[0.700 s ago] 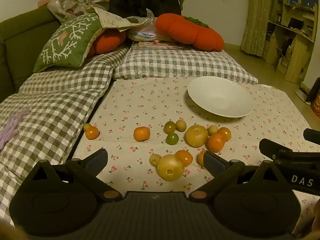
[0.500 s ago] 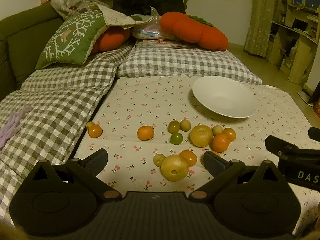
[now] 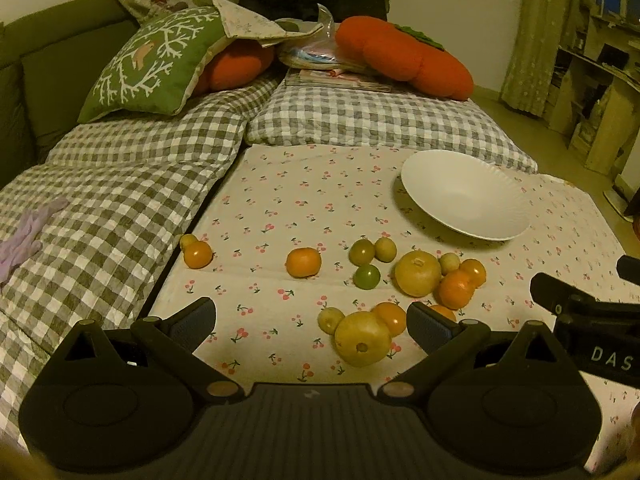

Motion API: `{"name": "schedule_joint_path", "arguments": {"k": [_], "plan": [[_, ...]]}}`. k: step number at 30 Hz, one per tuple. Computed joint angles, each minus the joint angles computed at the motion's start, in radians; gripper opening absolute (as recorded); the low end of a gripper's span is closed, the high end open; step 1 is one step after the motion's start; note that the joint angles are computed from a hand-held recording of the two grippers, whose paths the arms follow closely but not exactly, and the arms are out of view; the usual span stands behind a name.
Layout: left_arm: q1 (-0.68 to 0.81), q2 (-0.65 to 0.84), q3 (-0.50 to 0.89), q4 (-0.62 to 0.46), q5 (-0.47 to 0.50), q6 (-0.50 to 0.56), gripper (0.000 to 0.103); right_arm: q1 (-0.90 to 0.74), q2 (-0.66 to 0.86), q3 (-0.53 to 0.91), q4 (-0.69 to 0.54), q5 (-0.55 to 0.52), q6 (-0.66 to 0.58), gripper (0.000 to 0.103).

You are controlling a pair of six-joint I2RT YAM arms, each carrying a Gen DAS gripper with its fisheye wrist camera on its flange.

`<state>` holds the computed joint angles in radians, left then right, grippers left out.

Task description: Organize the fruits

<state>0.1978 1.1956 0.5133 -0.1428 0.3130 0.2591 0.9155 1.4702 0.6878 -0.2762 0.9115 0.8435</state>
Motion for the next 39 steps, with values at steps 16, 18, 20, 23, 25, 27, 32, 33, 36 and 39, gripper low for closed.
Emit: {"name": "schedule_joint_path", "arguments": {"k": [16, 18, 20, 23, 25, 27, 32, 33, 36, 39], "plan": [[0.162, 0.202, 0.171, 0.056, 0.133, -0.077, 0.092, -0.166, -0.070, -0.086, 0.382, -0.104, -0.299, 0.103], [0.193, 0.252, 0.230, 0.041, 0.150, -0.115, 0.092, -0.196, -0.083, -0.099, 0.427, -0.156, -0.309, 0.103], [0.198, 0.301, 0.291, 0.009, 0.140, -0.135, 0.092, -0.212, -0.065, -0.098, 0.465, -0.188, -0.327, 0.103], [0.197, 0.361, 0.355, -0.028, 0.124, -0.141, 0.092, -0.223, -0.009, -0.075, 0.481, -0.245, -0.349, 0.103], [0.177, 0.417, 0.403, -0.051, 0.089, -0.152, 0.092, -0.226, 0.014, -0.061, 0.479, -0.285, -0.361, 0.103], [0.168, 0.477, 0.444, -0.061, 0.072, -0.154, 0.092, -0.235, 0.033, -0.043, 0.460, -0.320, -0.365, 0.103], [0.150, 0.617, 0.540, -0.121, 0.045, -0.164, 0.083, -0.228, 0.092, -0.006, 0.464, -0.407, -0.448, 0.103], [0.147, 0.639, 0.557, -0.123, 0.036, -0.170, 0.079, -0.228, 0.106, 0.000, 0.468, -0.430, -0.470, 0.103], [0.136, 0.683, 0.587, -0.105, 0.008, -0.178, 0.073, -0.226, 0.135, 0.011, 0.460, -0.503, -0.499, 0.102], [0.130, 0.673, 0.550, -0.063, 0.035, -0.186, 0.069, -0.243, 0.140, 0.020, 0.438, -0.546, -0.543, 0.097]]}}
